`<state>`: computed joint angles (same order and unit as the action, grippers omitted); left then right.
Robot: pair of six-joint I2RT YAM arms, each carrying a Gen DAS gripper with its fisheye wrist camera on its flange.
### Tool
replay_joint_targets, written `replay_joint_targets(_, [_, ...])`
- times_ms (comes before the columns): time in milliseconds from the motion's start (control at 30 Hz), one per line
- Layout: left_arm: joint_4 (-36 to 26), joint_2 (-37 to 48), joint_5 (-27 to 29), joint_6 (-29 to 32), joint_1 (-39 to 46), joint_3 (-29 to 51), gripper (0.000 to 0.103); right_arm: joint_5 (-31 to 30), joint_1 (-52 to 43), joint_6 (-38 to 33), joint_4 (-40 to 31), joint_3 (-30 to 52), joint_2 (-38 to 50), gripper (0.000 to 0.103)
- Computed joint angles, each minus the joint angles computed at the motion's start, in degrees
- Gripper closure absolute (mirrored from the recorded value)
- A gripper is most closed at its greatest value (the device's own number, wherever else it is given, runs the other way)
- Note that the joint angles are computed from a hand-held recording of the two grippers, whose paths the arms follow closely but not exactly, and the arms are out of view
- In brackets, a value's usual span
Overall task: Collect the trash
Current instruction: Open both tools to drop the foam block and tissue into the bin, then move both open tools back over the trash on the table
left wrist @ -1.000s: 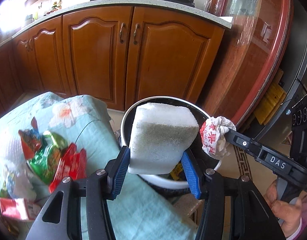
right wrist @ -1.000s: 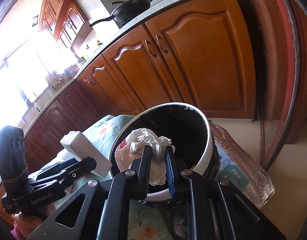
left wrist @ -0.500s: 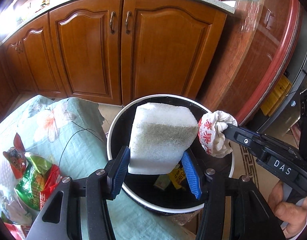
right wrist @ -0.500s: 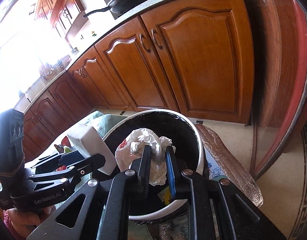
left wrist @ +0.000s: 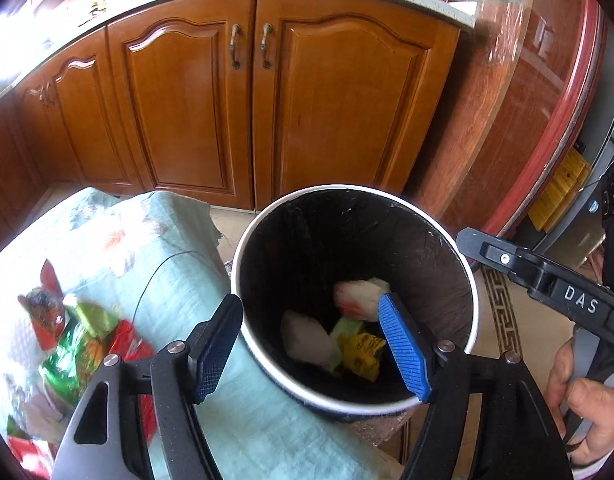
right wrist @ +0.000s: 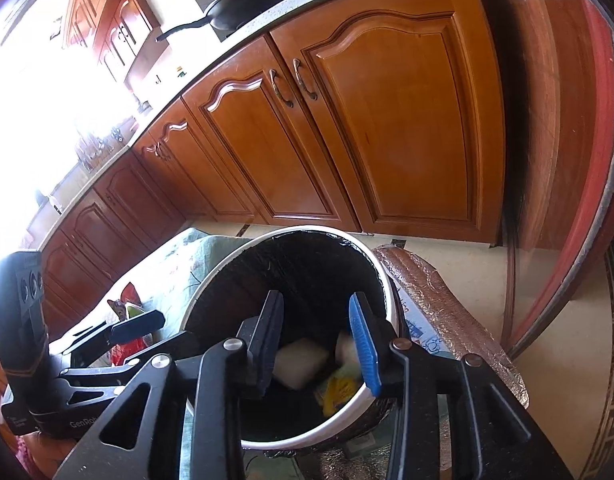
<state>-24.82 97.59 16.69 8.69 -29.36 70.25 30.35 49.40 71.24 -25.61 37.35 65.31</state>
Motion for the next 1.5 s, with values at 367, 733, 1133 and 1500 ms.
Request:
replay_joint_targets(367, [4.35, -21.44, 7.74, 2.69, 12.63, -24.04, 0.028, 10.16, 14.86, 14.1, 0.13, 2.48, 4.62, 0.023])
replay_joint_targets(733, [-10.94, -34.46, 17.66, 20.74, 38.09, -32.09, 0.027, 11.85, 25.64, 17.74, 3.63, 12.83, 18.7, 0.022])
replay_joint_targets(1133, [-27.09, -29.2, 24.46, 43.1, 66.07, -26.08, 0.027, 2.94, 25.29, 7.02, 10.31, 25.51, 33.25, 0.022])
replay_joint_targets(1500, [-30.92, -22.2, 24.94, 48.69, 75.28, -19.41, 0.023, -4.05, 22.55, -3.19, 11.24, 37.31, 43.4, 0.012])
